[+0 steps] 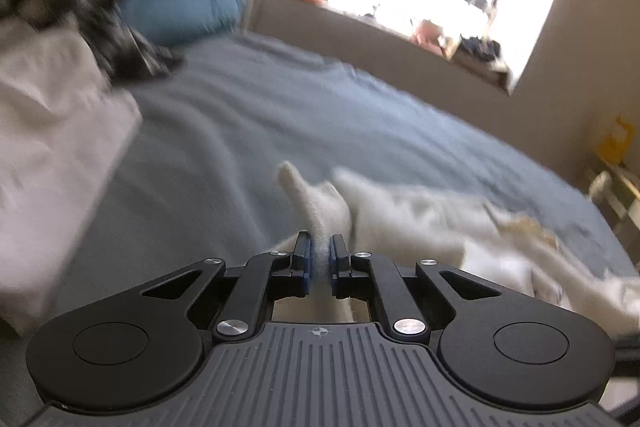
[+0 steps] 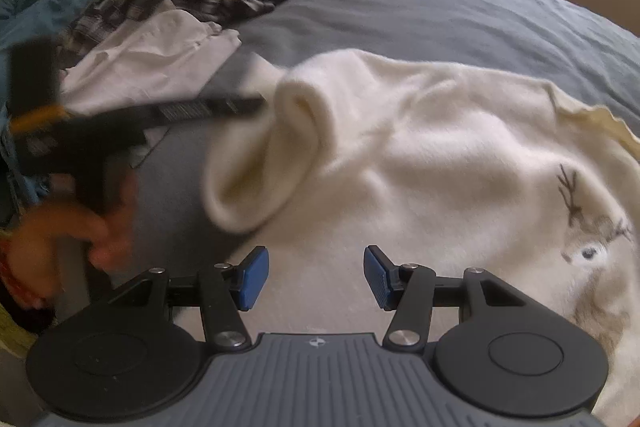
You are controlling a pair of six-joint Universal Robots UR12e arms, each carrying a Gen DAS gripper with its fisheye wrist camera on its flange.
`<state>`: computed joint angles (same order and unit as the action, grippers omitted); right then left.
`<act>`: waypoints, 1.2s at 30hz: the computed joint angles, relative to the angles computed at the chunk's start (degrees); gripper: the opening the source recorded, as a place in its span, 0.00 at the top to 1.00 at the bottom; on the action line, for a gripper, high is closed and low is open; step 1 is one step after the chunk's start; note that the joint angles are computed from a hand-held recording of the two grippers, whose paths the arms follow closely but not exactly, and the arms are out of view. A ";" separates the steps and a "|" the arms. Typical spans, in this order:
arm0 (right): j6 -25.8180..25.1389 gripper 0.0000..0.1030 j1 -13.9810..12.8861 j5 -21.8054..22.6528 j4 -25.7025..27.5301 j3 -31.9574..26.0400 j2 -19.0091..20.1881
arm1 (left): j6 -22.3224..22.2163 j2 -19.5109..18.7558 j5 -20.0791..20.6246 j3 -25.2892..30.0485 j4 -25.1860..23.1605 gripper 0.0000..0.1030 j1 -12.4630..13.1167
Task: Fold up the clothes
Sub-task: 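Lift the grasped sleeve with the left tool and pull it outward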
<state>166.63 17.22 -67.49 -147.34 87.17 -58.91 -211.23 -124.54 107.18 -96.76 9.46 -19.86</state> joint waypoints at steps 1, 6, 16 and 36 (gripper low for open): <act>0.25 0.47 -0.04 -0.05 -0.10 0.19 -0.14 | 0.30 0.23 1.51 -0.13 0.85 0.93 0.01; 0.50 0.47 -0.04 -0.40 -0.77 0.89 -0.68 | 4.55 1.38 9.09 0.52 3.77 0.94 0.52; -0.24 0.47 -0.33 0.47 -1.86 2.29 -1.51 | 18.73 1.72 23.31 4.28 15.17 0.94 1.97; 0.61 0.46 -0.52 -0.34 1.40 2.00 -0.97 | 1.36 4.65 37.83 -1.67 -2.00 0.78 1.91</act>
<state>167.24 16.70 -67.83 -145.94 89.17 -59.88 -209.88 -119.89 145.01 -98.44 7.47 -17.95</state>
